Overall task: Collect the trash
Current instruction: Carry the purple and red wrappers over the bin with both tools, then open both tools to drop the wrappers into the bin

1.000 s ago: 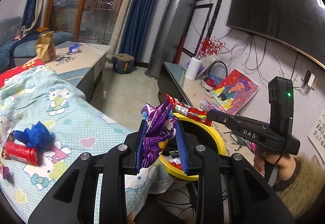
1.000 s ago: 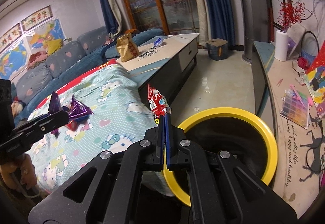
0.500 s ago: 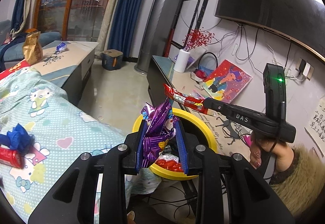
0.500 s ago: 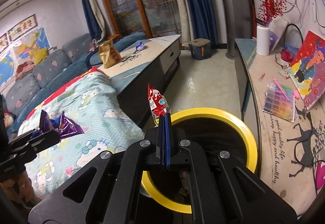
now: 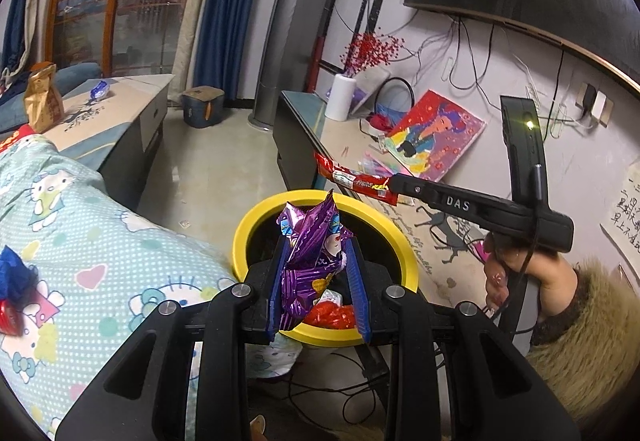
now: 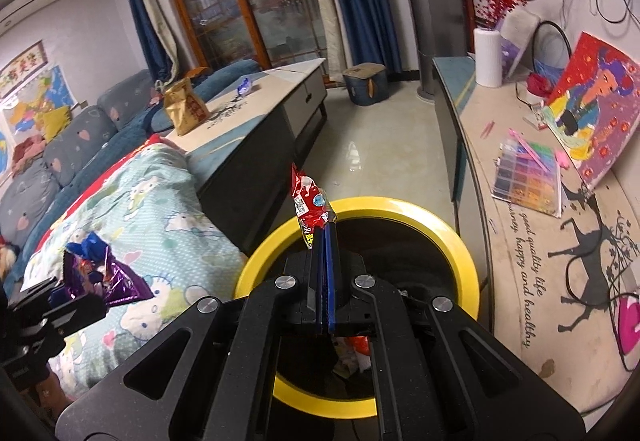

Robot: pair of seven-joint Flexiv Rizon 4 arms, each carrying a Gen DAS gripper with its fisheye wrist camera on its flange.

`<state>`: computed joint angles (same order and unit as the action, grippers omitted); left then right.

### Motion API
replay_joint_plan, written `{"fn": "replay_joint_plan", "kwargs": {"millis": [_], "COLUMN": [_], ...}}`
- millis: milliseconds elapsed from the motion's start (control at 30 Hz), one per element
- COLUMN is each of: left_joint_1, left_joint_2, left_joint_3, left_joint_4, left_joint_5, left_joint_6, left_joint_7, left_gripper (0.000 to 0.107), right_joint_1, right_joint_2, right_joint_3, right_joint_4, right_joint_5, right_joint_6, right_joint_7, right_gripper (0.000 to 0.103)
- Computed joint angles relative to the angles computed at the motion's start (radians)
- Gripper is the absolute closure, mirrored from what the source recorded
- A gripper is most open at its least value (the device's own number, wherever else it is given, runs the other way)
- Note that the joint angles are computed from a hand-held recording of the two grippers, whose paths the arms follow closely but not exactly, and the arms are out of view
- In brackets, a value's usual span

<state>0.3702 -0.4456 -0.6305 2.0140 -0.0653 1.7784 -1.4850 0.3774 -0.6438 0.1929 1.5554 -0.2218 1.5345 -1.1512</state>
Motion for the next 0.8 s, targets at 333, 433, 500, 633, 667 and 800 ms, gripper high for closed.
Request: {"fn": "replay_joint_plan", "kwargs": {"millis": [333,433,500,633,667,800], "left_joint_1": [-0.085,-0.114,-0.133,-0.155,-0.16,-0.186], "left_joint_2": [-0.047,-0.062,-0.071,-0.092,-0.1,-0.126], "left_joint_3": [0.052,0.072,0.085,0.097,0.099,0.116], "left_joint_4": [-0.05,-0.07,-0.083,-0.105,-0.111,-0.137], "left_joint_5": [-0.036,-0.052,-0.067,-0.094,-0.1,-0.126], "left_joint_6": [-0.042,-0.059,-0.068,-0.085,-0.089,-0.105], "left_joint_7": [0.04,0.062,0.076,0.107,0.115,0.137], "left_gripper": [0.08,0.08,0.08,0.08,0.08,0.08], "right_joint_1": [-0.005,-0.012,-0.018,-0.022,-0.027,-0.036], "right_joint_2": [-0.012,-0.016,-0.018,-0.023,-0.026,-0.031], "right_joint_3": [-0.018,-0.013,-0.008,-0.007,-0.003,0.007], "right_joint_4": [-0.003,-0.005,-0.008,-0.012,-0.014,-0.02], "right_joint_5": [0.01,0.016,0.02,0.026,0.028,0.037], "right_joint_6": [-0.028,-0.034,-0.041,-0.047,-0.051,-0.063], "right_joint_7": [0.025,0.028,0.029,0.033,0.031,0.028], "right_gripper": [0.103,0.103,0.103,0.103,0.103,0.103]}}
